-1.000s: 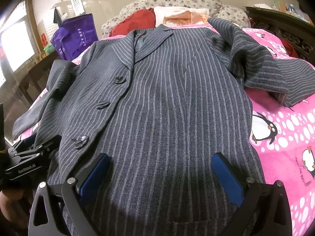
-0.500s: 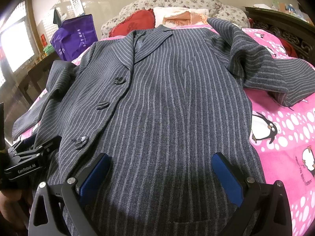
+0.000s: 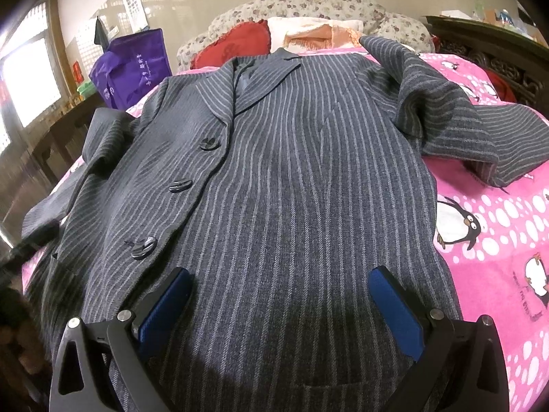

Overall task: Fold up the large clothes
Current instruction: 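Grasp the cuff of the jacket sleeve with the left tool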

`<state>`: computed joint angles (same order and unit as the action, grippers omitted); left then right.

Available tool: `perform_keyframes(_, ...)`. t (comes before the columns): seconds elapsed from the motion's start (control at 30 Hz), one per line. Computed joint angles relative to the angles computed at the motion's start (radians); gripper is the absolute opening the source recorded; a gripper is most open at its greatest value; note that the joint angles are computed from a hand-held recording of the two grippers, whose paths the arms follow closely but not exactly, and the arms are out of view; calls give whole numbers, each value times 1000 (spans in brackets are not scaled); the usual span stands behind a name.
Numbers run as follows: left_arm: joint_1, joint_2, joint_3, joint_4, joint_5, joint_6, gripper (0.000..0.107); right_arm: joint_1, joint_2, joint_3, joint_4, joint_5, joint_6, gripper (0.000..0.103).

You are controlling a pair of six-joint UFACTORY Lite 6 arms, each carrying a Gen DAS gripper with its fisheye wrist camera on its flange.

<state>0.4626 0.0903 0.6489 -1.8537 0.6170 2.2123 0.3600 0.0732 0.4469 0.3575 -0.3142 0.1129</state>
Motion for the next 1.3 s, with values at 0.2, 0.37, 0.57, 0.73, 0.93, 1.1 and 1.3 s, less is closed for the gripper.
perform_keyframes(0.2,471,292,312,256,298,-281,102,-1,-6,-9,-3,-6,3,103)
perform_keyframes(0.37,526,696,742,451,375,-624,101,-1,1,0,4,3,-6,103)
perform_keyframes(0.57,469,800,921,402,319,-718,101,-3,1,0,-3,3,0,103)
perform_keyframes(0.73,429,1015,1331,527,359,-1023,74,-7,-2,0,-25,3,21,103)
perform_keyframes(0.93,379,1238,1787,824,380,-1389,5,-8,-4,-1,-24,4,18,103)
perform_keyframes(1.1,481,949,1418,561,216,-1104,4,-8,-3,-2,-30,2,25,103)
perform_keyframes(1.3,509,846,1332,497,152,-1018,4,-11,-9,-4,-45,2,39,103)
